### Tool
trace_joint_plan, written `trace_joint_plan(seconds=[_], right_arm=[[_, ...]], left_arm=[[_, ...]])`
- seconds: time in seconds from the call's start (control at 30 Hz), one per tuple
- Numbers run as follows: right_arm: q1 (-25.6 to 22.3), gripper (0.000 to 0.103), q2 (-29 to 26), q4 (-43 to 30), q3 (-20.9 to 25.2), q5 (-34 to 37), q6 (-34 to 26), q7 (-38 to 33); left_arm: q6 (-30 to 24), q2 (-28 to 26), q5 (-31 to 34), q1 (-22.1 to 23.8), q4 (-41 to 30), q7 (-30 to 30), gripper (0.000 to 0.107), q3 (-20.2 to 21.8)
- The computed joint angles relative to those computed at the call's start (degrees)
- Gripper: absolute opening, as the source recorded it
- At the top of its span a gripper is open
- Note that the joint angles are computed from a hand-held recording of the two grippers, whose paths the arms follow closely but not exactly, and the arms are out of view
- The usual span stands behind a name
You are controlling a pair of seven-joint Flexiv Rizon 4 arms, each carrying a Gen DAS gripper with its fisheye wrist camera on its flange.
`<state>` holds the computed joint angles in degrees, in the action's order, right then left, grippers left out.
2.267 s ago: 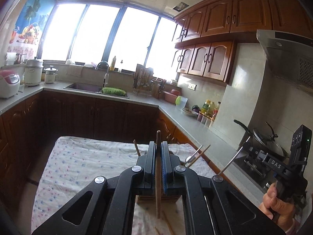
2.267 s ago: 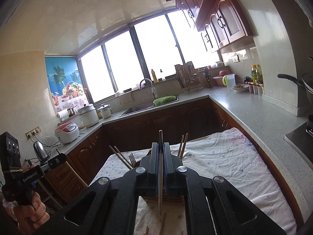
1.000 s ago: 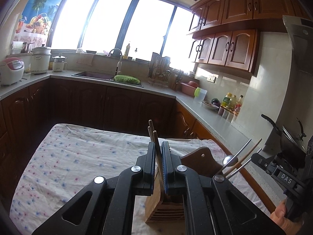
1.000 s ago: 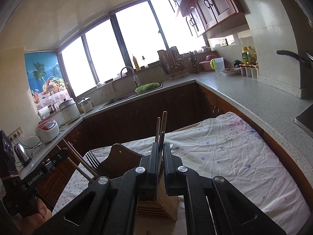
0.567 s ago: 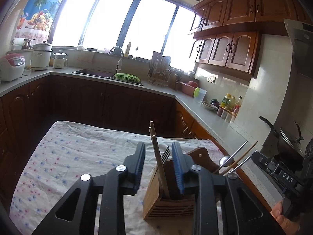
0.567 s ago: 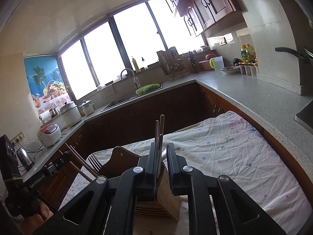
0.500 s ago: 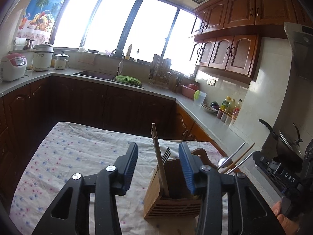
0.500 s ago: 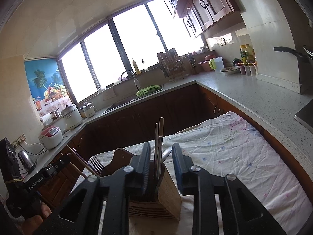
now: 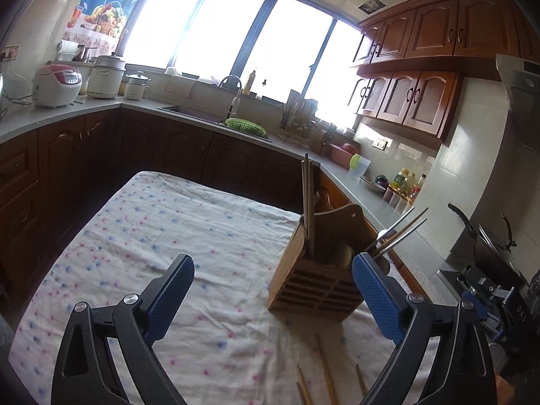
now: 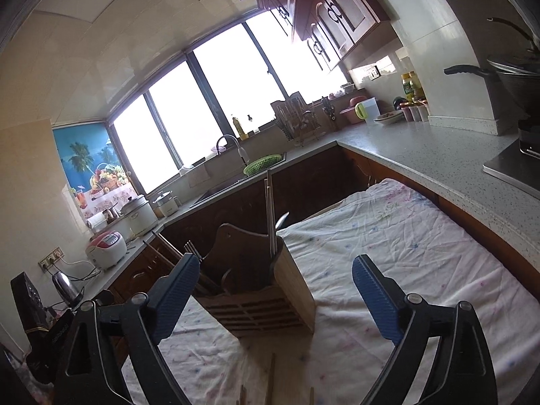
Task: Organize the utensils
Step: 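Move both open tools back down to the remaining chopsticks on the cloth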
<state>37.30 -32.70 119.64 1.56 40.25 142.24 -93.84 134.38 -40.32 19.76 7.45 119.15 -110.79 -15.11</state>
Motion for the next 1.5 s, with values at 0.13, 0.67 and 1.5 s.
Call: trace_joint_plan(seconds=[0.13, 0.67, 1.5], right_arm=[[0.8, 0.094, 0.4, 3.8, 1.7, 1.5, 2.3, 0.7], [5.4, 0.097, -2.6, 10.1, 4.7, 9.1, 7.2, -0.5], [14.5, 0.047, -4.4, 6.5, -8.2, 15.0, -17.7, -6.0]], left_arm=[[-0.2, 2.4, 2.1, 2.1, 4.1, -1.7, 0.096, -0.6], [1.6, 5.7, 2.0, 0.2, 13.9, -0.9, 0.096, 2.5], [-18.0, 5.1, -4.1, 0.6, 10.2, 8.1, 0.093, -4.7]])
